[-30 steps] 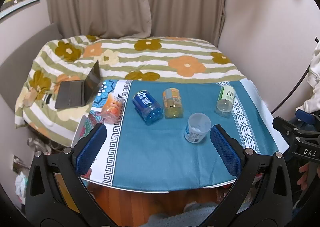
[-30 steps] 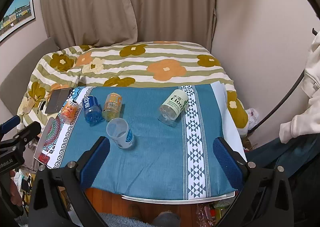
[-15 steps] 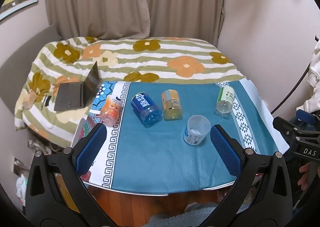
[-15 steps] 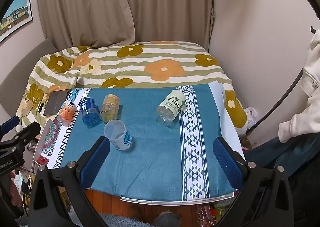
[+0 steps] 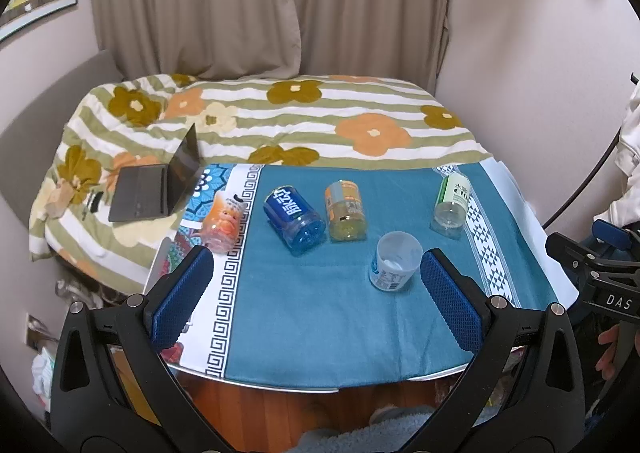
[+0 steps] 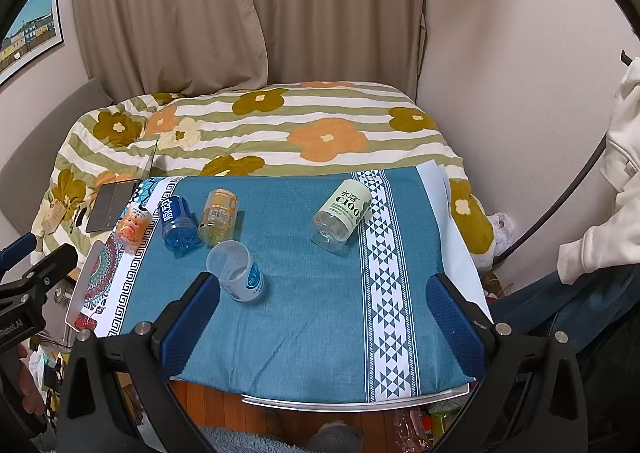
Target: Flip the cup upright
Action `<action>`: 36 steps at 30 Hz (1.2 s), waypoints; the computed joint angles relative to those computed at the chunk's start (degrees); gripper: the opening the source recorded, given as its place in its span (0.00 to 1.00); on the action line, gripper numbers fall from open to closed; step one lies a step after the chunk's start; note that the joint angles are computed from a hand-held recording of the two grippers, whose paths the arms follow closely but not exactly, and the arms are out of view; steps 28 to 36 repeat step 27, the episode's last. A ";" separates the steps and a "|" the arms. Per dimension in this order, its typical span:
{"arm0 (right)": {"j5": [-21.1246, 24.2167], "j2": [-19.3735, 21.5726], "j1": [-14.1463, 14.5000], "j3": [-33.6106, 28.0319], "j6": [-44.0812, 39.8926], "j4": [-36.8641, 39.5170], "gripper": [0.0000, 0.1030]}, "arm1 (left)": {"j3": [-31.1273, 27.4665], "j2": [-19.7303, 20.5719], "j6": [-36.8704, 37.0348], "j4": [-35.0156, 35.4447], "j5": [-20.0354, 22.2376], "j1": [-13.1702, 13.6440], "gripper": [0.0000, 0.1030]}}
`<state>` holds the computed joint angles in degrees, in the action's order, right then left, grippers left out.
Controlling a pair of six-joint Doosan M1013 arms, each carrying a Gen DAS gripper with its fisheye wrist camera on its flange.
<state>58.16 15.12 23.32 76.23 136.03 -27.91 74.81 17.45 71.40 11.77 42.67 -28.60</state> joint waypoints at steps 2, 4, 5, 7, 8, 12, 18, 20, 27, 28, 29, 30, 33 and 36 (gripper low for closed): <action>0.01 0.00 0.00 -0.01 -0.01 0.03 1.00 | -0.02 0.04 0.10 -0.09 -0.01 0.02 1.00; 0.05 0.03 -0.04 -0.04 0.00 -0.03 1.00 | 0.11 0.00 0.42 -0.49 -0.19 0.05 1.00; 0.07 0.04 -0.06 -0.05 0.00 -0.02 1.00 | 0.08 0.03 0.64 -0.71 -0.19 0.10 1.00; 0.05 0.03 -0.04 -0.05 -0.05 0.02 1.00 | 0.04 0.07 0.67 -0.55 -0.05 0.08 1.00; 0.05 0.03 -0.07 -0.06 -0.06 0.03 1.00 | 0.05 0.06 0.52 -0.45 -0.07 0.07 1.00; 0.04 0.03 -0.02 -0.07 -0.01 -0.06 1.00 | 0.22 -0.09 0.59 -0.40 -0.09 0.18 1.00; 0.04 0.07 -0.04 -0.11 0.06 -0.16 1.00 | 0.47 -0.31 -0.12 0.33 -0.75 0.31 1.00; 0.00 0.12 -0.09 -0.15 0.20 -0.26 1.00 | 0.54 -0.39 -0.34 0.48 -1.05 0.43 1.00; 0.84 0.67 0.20 -1.02 1.08 -0.70 1.00 | 0.58 -0.48 -0.22 1.62 -2.03 0.61 1.00; 0.84 0.67 0.20 -1.02 1.08 -0.70 1.00 | 0.58 -0.48 -0.22 1.62 -2.03 0.61 1.00; 0.84 0.67 0.20 -1.02 1.08 -0.70 1.00 | 0.58 -0.48 -0.22 1.62 -2.03 0.61 1.00; 0.84 0.67 0.20 -1.02 1.08 -0.70 1.00 | 0.58 -0.48 -0.22 1.62 -2.03 0.61 1.00; 0.84 0.67 0.20 -1.02 1.08 -0.70 1.00 | 0.58 -0.48 -0.22 1.62 -2.03 0.61 1.00; 0.84 0.67 0.20 -1.02 1.08 -0.70 1.00 | 0.58 -0.48 -0.22 1.62 -2.03 0.61 1.00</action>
